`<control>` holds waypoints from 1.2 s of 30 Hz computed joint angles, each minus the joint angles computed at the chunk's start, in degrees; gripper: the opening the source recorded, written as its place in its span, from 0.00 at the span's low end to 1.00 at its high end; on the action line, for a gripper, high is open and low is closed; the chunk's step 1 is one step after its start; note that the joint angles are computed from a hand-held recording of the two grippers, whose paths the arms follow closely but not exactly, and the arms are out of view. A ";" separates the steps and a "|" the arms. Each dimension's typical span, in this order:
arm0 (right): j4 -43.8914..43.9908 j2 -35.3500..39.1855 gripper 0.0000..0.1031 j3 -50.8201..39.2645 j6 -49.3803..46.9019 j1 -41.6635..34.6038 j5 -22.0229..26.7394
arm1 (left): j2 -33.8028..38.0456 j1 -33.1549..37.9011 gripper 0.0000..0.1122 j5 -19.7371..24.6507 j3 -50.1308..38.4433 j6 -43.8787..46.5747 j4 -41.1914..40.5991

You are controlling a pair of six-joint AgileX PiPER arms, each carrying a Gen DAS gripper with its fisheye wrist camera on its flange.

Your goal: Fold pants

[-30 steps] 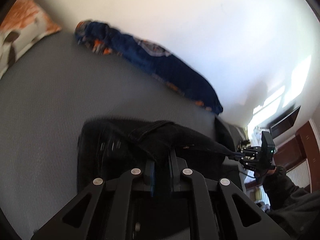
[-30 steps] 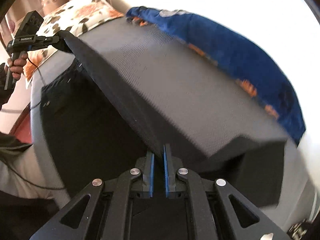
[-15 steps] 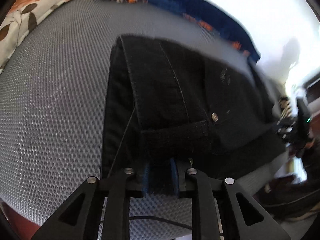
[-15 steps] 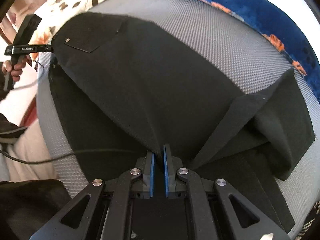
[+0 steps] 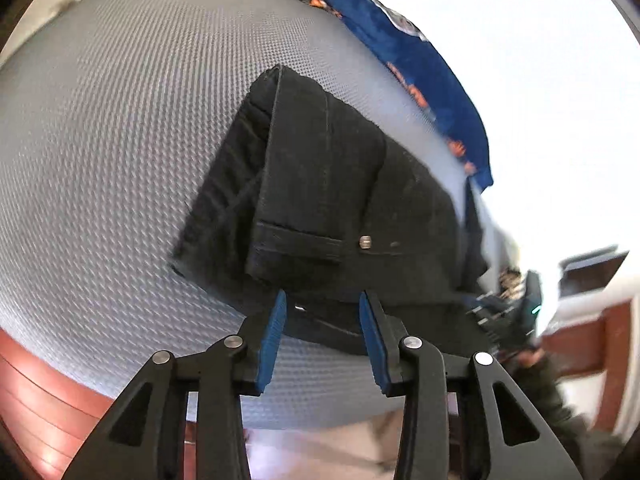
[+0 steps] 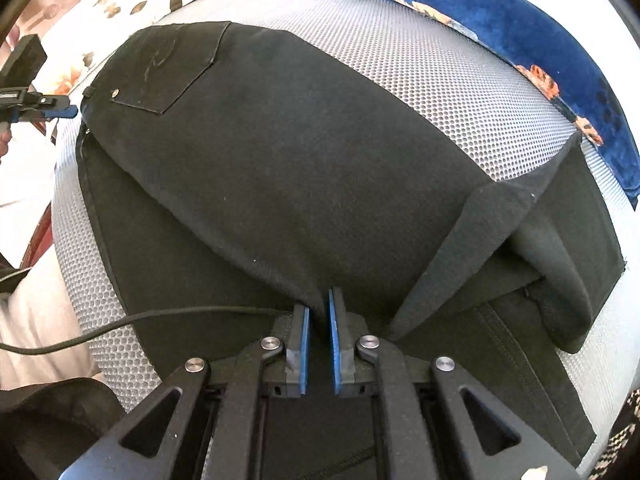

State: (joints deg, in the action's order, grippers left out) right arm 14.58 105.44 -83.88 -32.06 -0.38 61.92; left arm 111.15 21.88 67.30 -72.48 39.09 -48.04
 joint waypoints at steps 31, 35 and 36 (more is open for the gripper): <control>1.53 -16.96 0.07 17.27 2.77 5.44 0.89 | 6.24 -10.14 0.17 -6.68 -11.35 -10.14 14.67; 3.47 -15.96 0.07 18.35 4.26 4.39 -0.67 | 1.66 -14.50 0.20 -15.35 -3.74 -9.71 13.97; 3.80 -15.80 0.08 18.03 4.39 4.09 -0.09 | 0.73 -14.50 0.22 -16.17 -2.41 -9.74 13.13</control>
State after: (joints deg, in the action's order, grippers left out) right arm 18.38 89.65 -65.85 -27.67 3.71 61.83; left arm 111.89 7.37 51.13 -74.89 29.35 -34.91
